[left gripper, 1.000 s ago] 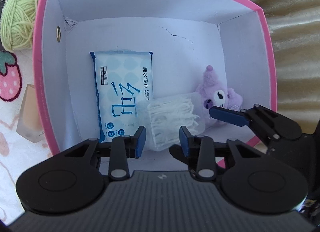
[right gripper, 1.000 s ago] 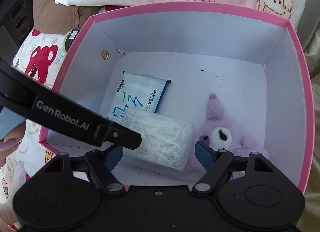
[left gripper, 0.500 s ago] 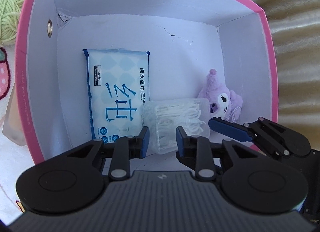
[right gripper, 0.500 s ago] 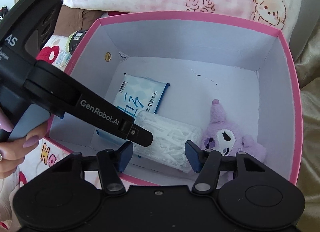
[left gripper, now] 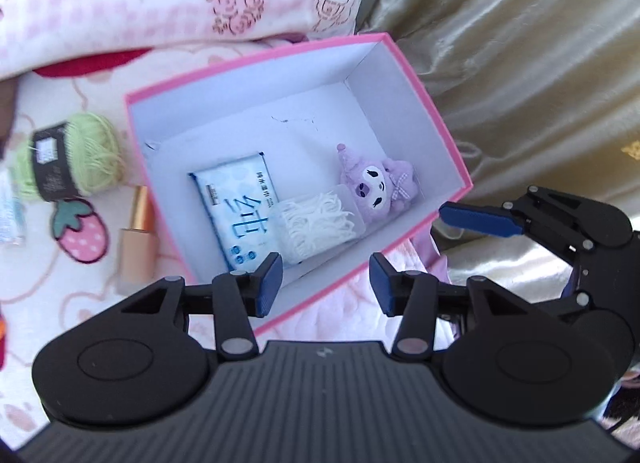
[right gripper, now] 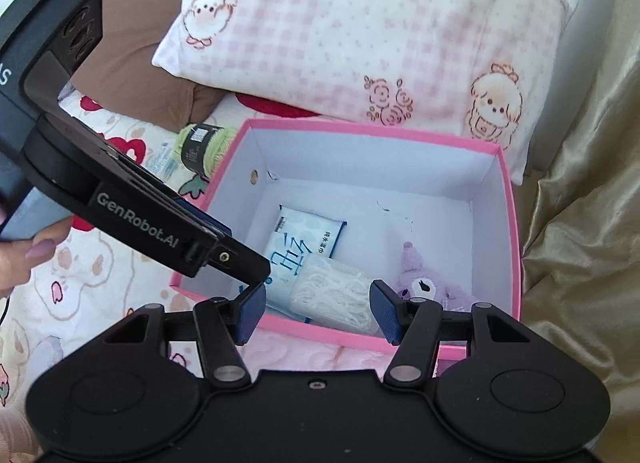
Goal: Organize objects
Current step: 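Open the left gripper to release the swab box and withdraw, then move the left tool to the orange makeup sponge and close on it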
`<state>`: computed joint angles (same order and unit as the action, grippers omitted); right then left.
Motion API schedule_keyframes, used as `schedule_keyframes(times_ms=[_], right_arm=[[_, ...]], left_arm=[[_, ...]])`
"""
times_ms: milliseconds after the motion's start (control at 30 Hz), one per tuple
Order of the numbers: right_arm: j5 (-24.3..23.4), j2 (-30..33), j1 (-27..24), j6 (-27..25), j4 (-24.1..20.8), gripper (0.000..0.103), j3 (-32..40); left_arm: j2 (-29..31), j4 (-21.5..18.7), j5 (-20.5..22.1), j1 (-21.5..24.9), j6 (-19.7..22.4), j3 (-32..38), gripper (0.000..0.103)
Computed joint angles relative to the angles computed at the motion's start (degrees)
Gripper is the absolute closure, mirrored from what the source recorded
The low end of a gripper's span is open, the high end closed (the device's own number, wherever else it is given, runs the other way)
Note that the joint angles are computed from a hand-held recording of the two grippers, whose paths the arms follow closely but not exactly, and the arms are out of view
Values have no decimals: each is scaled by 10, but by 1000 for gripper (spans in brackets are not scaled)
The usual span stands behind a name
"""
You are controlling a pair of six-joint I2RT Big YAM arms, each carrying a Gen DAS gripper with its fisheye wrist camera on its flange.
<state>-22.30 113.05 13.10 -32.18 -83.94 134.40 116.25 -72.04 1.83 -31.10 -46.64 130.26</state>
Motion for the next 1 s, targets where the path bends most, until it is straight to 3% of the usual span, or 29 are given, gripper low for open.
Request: schedule_keyframes(times_ms=[233, 600, 733, 900, 1000], right_arm=[[2, -77, 26, -4, 27, 38, -64], [-45, -133, 82, -14, 37, 35, -103], [-55, -136, 108, -5, 51, 30, -117], [-72, -126, 142, 16, 65, 23, -130], [-72, -131, 165, 28, 108, 23, -163]], left_arm=[[-109, -16, -27, -5, -3, -93, 52], [-260, -64, -96, -11, -21, -218, 49], [-313, -53, -112, 1, -36, -280, 44], [-379, -13, -122, 25, -47, -380, 39], [-407, 13, -115, 44, -51, -437, 39]])
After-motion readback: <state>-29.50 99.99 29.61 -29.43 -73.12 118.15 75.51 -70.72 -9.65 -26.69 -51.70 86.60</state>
